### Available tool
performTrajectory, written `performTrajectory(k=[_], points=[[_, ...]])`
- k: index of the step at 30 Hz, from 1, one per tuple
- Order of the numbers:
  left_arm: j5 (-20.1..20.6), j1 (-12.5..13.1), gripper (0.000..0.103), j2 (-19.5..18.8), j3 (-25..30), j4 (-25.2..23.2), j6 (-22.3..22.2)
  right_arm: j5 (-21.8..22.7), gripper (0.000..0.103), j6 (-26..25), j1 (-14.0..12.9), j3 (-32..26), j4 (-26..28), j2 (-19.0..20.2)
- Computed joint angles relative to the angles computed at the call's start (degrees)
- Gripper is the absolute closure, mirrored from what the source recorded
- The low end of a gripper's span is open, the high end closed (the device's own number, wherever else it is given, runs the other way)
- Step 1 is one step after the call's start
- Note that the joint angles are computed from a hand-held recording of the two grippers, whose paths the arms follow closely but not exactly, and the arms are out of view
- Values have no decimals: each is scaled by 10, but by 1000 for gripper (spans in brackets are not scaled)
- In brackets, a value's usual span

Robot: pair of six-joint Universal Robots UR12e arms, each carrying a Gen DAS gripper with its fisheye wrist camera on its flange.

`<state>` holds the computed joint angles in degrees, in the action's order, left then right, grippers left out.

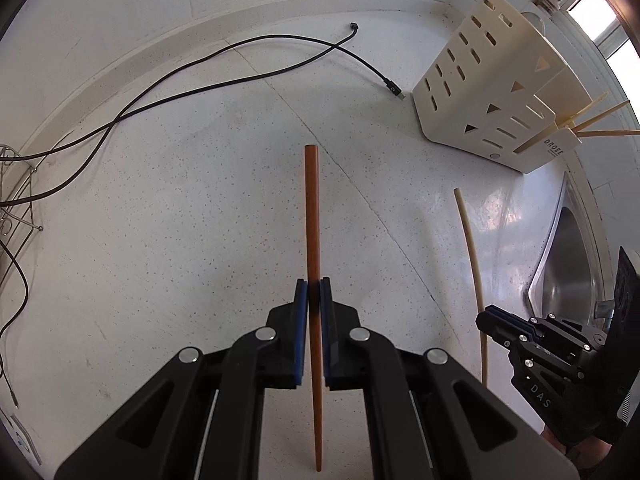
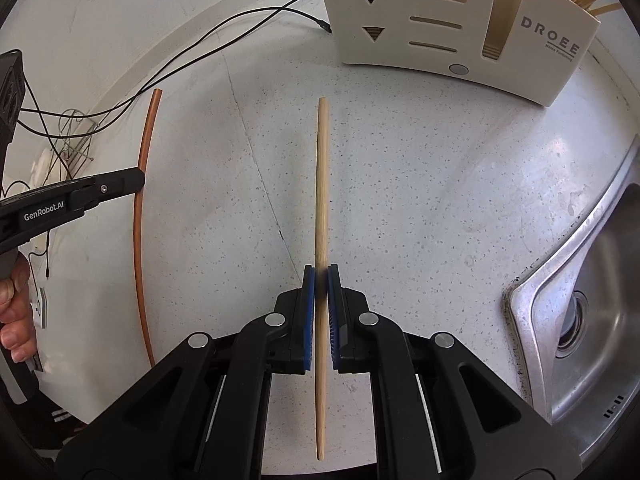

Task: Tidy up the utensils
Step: 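Lift both chopsticks upright and carry them toward the cream holder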

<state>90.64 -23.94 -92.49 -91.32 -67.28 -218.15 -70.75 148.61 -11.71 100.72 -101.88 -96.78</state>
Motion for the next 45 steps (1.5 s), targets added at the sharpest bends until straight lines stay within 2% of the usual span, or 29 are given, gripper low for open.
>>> performTrajectory(k=[10, 19, 32, 45], points=[[13, -7, 97, -4, 12, 39, 2, 44, 97, -2, -25, -9, -11, -10], [27, -10, 97, -1, 17, 77, 5, 48, 97, -7, -37, -13, -20, -18], [47, -19, 97, 5, 18, 118, 12, 75, 97, -1, -41, -6, -58, -36], [67, -22, 97, 12, 20, 149, 18, 78, 97, 8, -39, -2, -84, -45]])
